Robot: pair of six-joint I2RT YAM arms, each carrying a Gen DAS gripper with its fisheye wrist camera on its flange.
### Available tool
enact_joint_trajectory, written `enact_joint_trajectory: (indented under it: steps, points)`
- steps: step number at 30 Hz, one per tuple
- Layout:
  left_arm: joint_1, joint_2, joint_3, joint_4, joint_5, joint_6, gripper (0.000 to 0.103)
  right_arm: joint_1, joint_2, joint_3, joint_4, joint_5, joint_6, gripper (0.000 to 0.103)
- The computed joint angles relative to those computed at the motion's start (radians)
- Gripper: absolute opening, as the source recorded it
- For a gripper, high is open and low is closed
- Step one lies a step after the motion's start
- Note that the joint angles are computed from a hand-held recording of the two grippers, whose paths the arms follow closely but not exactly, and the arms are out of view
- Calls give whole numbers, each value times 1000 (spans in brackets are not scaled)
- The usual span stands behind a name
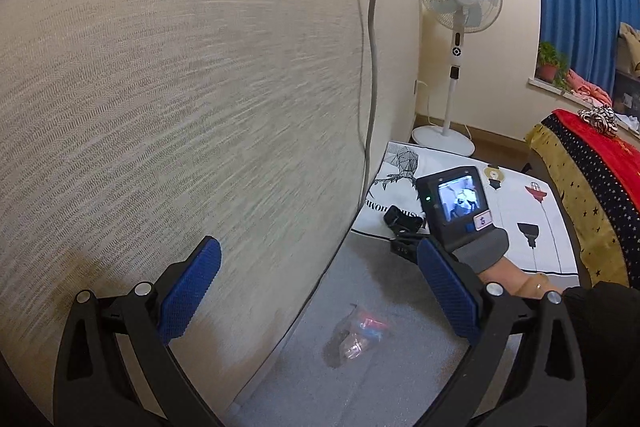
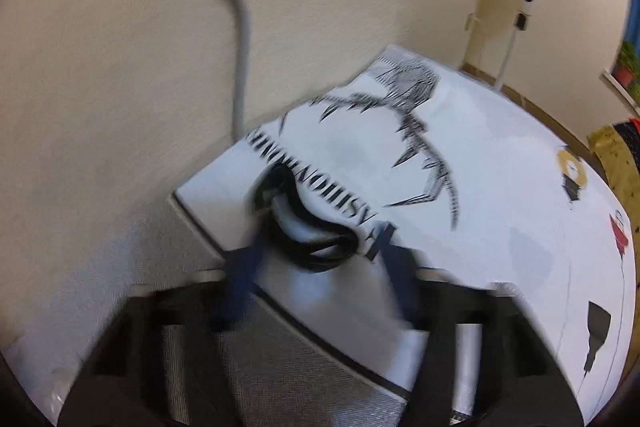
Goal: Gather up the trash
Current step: 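Grasp the black strap with the right gripper and lift it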
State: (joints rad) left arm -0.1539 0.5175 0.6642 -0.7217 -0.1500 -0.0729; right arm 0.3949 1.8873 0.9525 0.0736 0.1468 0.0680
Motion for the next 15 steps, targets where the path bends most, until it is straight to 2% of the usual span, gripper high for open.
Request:
enact_joint_trajectory:
  steps: [1, 3, 9, 12, 15]
  points:
    - [4, -1, 0, 0, 5, 1, 95, 9, -3, -8, 11, 21, -9, 20]
    - [11, -1, 0, 0, 11, 1, 95, 13, -30, -40, 36, 12, -21, 12]
    - [0, -6, 5, -8, 2, -4, 95, 4, -166, -146, 30, 35, 2, 11]
    - [-12, -13, 6, -6, -5, -3, 95, -9, -353, -231, -48, 50, 37, 11]
    - [-12, -25, 20, -7, 38, -18, 95, -10, -641, -304, -229, 77, 77, 11]
